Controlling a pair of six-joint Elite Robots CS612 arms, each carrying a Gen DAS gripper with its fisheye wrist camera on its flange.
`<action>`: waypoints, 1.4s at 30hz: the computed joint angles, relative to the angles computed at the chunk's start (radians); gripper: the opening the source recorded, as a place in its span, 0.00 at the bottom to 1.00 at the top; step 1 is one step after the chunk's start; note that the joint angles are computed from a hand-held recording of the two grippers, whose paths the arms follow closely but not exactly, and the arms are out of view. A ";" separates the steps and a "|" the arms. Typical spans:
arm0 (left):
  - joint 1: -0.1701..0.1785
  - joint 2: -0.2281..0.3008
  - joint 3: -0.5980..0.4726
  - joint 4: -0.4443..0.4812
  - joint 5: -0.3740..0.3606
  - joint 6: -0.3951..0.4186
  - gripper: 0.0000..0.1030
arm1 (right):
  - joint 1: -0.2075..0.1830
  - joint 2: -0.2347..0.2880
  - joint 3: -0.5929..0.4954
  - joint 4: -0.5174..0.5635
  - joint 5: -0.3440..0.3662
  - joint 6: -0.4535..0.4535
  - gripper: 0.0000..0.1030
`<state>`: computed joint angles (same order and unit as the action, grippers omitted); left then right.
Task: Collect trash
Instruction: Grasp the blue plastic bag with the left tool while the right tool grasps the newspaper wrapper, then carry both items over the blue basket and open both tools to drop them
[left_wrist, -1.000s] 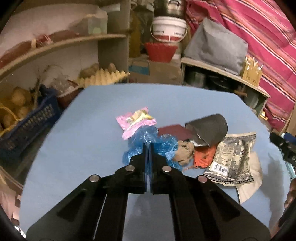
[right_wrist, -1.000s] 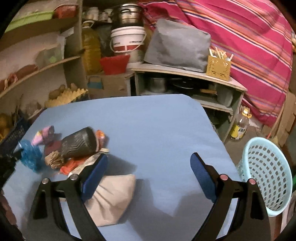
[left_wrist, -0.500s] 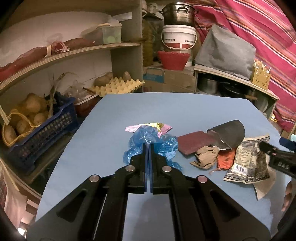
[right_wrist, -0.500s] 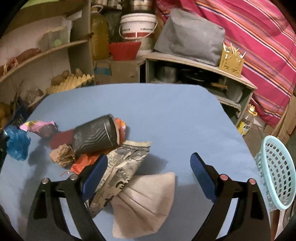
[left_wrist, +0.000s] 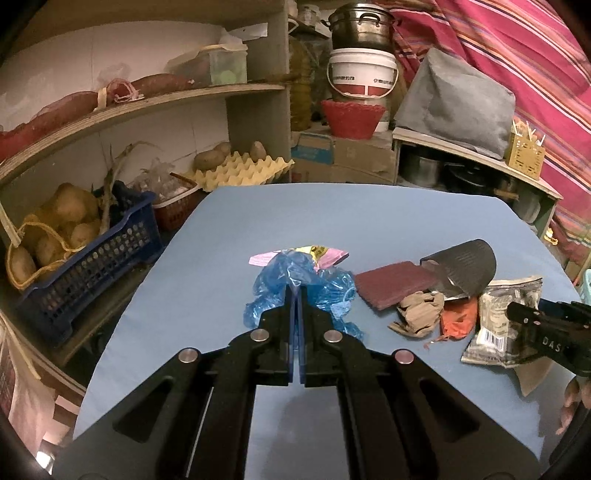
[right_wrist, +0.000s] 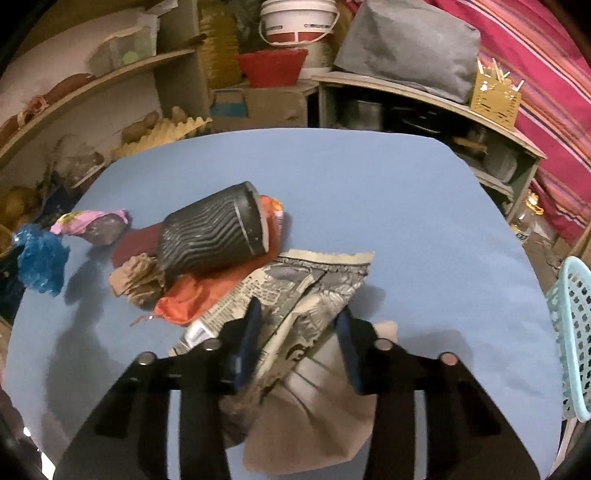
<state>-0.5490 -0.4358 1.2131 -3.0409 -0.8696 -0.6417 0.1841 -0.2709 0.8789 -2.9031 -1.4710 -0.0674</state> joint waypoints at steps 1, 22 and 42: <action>-0.001 0.001 -0.002 -0.001 0.001 0.002 0.00 | -0.002 -0.003 0.008 -0.010 0.007 -0.006 0.29; -0.043 0.041 -0.100 -0.030 0.034 0.071 0.00 | -0.103 -0.084 0.162 -0.264 0.048 0.096 0.16; -0.115 0.181 -0.426 0.058 -0.074 0.252 0.00 | -0.231 -0.122 0.246 -0.377 -0.032 0.182 0.16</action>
<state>-0.6639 -0.2547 0.7868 -2.9834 -0.9435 -0.3894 -0.0465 -0.3928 1.1253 -3.2799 -1.5027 0.1142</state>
